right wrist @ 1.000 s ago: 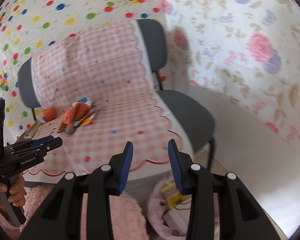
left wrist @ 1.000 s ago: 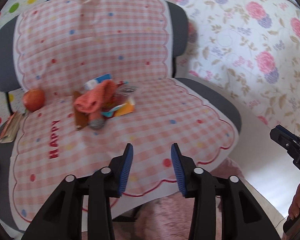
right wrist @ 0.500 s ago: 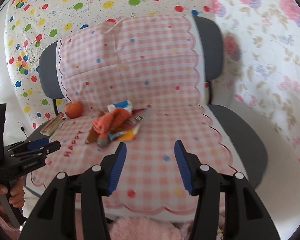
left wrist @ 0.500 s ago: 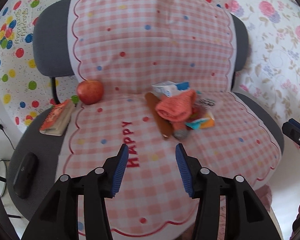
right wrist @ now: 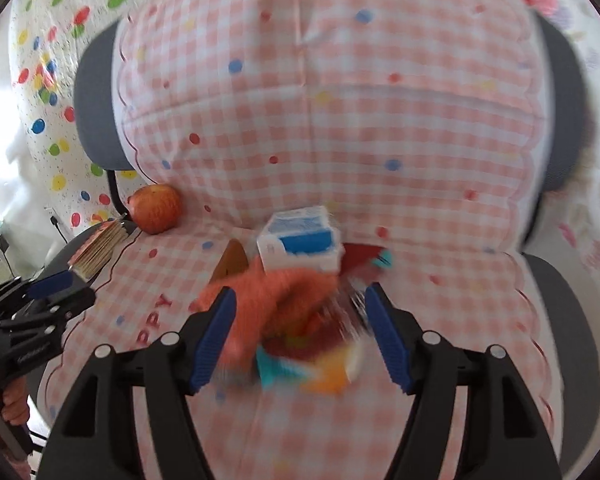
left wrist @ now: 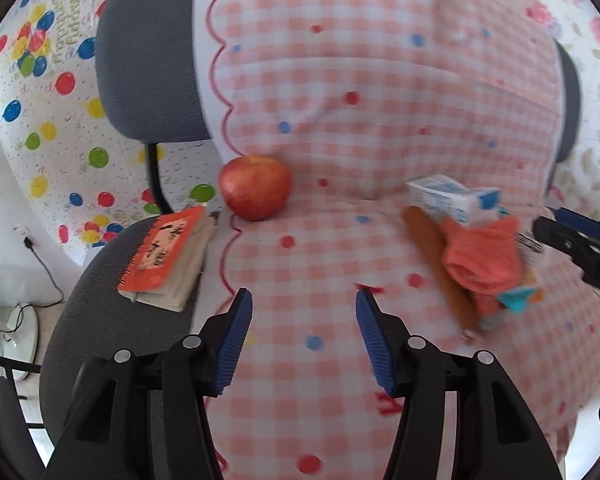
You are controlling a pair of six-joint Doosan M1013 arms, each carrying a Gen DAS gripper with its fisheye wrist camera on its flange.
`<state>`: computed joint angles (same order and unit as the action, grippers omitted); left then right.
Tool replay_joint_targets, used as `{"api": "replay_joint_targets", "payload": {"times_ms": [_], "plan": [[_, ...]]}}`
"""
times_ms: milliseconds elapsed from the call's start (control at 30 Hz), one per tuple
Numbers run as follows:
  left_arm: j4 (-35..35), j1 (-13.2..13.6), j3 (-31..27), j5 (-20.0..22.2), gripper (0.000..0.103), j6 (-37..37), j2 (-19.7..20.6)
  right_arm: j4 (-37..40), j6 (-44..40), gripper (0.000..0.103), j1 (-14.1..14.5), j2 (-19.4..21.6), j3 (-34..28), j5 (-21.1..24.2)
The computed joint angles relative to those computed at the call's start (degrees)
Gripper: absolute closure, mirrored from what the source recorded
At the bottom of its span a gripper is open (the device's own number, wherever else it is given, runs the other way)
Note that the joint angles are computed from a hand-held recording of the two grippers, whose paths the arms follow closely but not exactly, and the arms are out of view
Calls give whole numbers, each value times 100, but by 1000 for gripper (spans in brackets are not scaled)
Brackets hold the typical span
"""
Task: Collect trash
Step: 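Grasp the white and blue milk carton with the right tool, then grasp the orange fuzzy cloth with the left tool while the right lifts the carton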
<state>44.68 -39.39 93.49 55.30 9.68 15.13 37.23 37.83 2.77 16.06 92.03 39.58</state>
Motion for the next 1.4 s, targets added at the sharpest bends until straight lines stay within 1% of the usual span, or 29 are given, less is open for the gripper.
{"api": "replay_joint_targets", "payload": {"times_ms": [33,67,100,167,267,333,367,400,433,467,533,567,600,667,767,800,833,867,900,933,1067,1167,1200,1233,1267,1333,1400], "plan": [[-18,37,14,-20,48,-26,-6,-14,86,28,49,127,-135,61],[-31,61,32,-43,48,-48,-16,-20,157,24,98,240,-243,68],[-60,86,44,-55,48,-76,-23,-207,328,20,165,347,-352,58],[-92,126,64,-99,48,-112,-26,-776,713,20,299,532,-564,107],[-146,154,63,-159,48,-63,-4,-1374,1066,20,422,724,-781,202],[-154,162,52,-200,48,-50,19,-1657,1204,20,476,781,-840,179],[-168,162,43,-238,48,-33,33,-1725,1262,20,486,804,-875,217],[-193,162,21,-243,48,-1,51,-1719,1307,23,482,812,-899,245],[-228,164,-6,-239,48,40,70,-1692,1320,30,470,808,-907,271],[-249,155,-39,-251,48,88,90,-1594,1283,30,444,805,-934,357],[-249,128,-88,-266,48,163,114,-1391,1183,31,389,677,-826,188],[-242,103,-107,-340,48,233,117,-1294,1171,31,351,584,-757,58],[-247,90,-117,-407,48,286,120,-1125,1198,32,275,498,-720,28],[-284,55,-166,-512,48,423,137,-659,1093,32,105,358,-656,54],[-369,9,-280,-795,46,678,179,-6,771,32,-198,41,-446,18],[-362,-12,-319,-859,40,725,201,155,656,32,-278,-31,-387,39],[-332,-38,-376,-921,31,776,238,368,499,32,-397,-142,-286,66],[-289,-67,-425,-946,30,799,275,500,396,31,-478,-209,-217,86],[-266,-105,-532,-982,30,933,354,676,255,31,-592,-304,-110,115],[-305,-129,-647,-983,30,1129,437,766,186,31,-646,-352,-44,105],[-517,-173,-1247,-714,30,1886,855,1095,43,31,-879,-536,183,36],[-483,-165,-1527,-489,32,2025,1087,1241,-127,31,-983,-660,332,-111],[-452,-164,-1619,-397,37,2009,1177,1292,-165,31,-1024,-682,357,-63],[-478,-148,-1641,-402,42,2034,1207,1319,-149,31,-1029,-681,362,-18],[-516,-143,-1670,-390,43,2077,1241,1385,-146,31,-1083,-684,374,91],[-500,-164,-1776,-179,48,2204,1364,1505,-195,31,-1169,-708,422,230],[-424,-179,-1807,-53,48,2288,1430,1601,-284,31,-1208,-730,477,264]]}}
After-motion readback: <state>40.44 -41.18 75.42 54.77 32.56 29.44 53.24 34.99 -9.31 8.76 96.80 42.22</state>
